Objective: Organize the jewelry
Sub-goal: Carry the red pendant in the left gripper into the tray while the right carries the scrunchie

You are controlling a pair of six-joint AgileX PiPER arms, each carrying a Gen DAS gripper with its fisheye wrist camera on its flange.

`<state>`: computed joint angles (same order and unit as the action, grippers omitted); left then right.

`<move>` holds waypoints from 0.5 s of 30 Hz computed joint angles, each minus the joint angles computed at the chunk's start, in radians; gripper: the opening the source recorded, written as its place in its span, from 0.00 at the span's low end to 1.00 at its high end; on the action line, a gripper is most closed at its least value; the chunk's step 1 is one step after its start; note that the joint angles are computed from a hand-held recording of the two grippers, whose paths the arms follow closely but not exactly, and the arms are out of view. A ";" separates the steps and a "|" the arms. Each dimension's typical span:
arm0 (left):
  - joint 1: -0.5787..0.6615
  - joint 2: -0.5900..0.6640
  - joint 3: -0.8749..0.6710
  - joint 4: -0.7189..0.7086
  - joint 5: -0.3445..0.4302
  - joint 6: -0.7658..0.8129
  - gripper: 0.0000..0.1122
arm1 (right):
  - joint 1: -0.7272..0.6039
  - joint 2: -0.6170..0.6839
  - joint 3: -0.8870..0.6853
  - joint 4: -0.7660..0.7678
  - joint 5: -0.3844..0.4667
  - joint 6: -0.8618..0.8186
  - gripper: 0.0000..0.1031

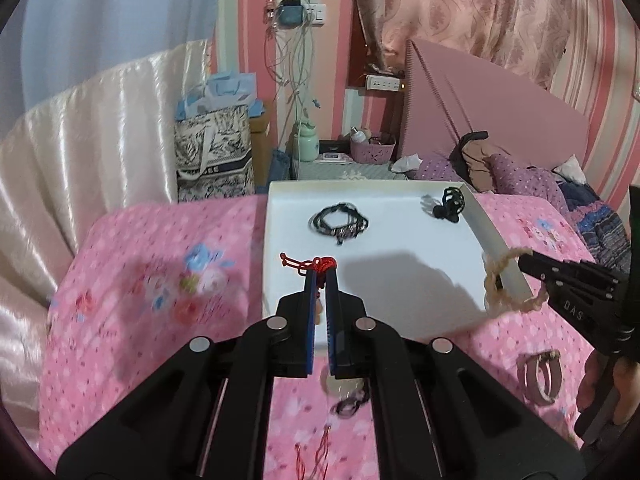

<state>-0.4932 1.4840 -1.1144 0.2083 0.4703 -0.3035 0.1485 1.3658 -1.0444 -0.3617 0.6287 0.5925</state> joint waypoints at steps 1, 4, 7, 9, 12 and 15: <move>-0.001 0.022 -0.026 -0.002 0.006 0.003 0.02 | -0.014 0.022 -0.026 0.009 0.001 -0.016 0.08; -0.006 0.114 -0.140 0.002 0.044 -0.004 0.02 | -0.045 0.091 -0.096 0.011 -0.004 -0.034 0.08; -0.010 0.199 -0.232 0.027 0.065 -0.018 0.02 | -0.087 0.164 -0.165 0.053 -0.023 -0.081 0.08; -0.009 0.260 -0.302 0.041 0.082 -0.027 0.02 | -0.121 0.230 -0.227 0.117 -0.034 -0.152 0.08; 0.016 0.352 -0.417 -0.019 0.110 0.031 0.02 | -0.152 0.319 -0.303 0.155 -0.030 -0.191 0.08; 0.040 0.445 -0.521 -0.071 0.157 0.088 0.02 | -0.183 0.387 -0.353 0.194 -0.021 -0.221 0.08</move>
